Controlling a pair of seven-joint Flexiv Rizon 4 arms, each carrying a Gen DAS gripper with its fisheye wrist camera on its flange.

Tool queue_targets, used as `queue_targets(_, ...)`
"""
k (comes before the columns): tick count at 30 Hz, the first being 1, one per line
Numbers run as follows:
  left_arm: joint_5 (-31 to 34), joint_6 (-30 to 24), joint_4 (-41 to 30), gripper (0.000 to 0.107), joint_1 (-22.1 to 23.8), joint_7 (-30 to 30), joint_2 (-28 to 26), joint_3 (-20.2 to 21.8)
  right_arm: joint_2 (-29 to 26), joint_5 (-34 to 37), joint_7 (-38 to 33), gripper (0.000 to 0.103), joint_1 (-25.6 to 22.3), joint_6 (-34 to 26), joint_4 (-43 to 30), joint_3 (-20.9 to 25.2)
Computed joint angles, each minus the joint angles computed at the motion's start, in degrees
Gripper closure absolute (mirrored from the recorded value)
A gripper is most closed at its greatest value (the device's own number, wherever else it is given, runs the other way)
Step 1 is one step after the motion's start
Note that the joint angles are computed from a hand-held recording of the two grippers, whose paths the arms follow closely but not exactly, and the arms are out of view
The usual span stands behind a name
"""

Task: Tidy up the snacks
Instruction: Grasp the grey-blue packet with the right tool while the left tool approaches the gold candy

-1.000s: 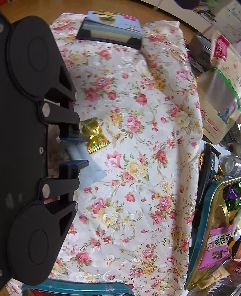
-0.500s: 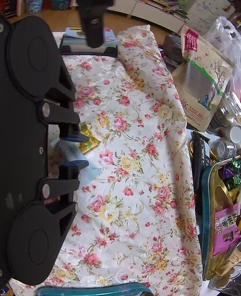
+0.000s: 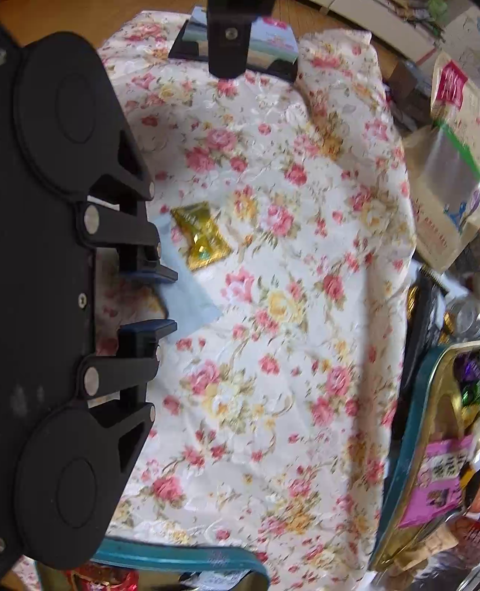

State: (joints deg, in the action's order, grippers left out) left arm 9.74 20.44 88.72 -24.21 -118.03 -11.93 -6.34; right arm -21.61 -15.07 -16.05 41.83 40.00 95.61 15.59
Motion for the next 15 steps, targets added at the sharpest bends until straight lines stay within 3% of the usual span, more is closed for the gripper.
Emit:
queue_targets(7,-0.14,0.24,0.11,0.066,0.20,-0.57,0.20,0.13,1.20,3.21,9.68,0.078,-1.23,11.94,3.69,-0.30)
queue_targets(15,-0.84,0.83,0.44,0.066,0.74,-0.89,0.48,0.18,-1.22,3.50,12.56,0.079,-0.23,6.57,-0.61,-0.56)
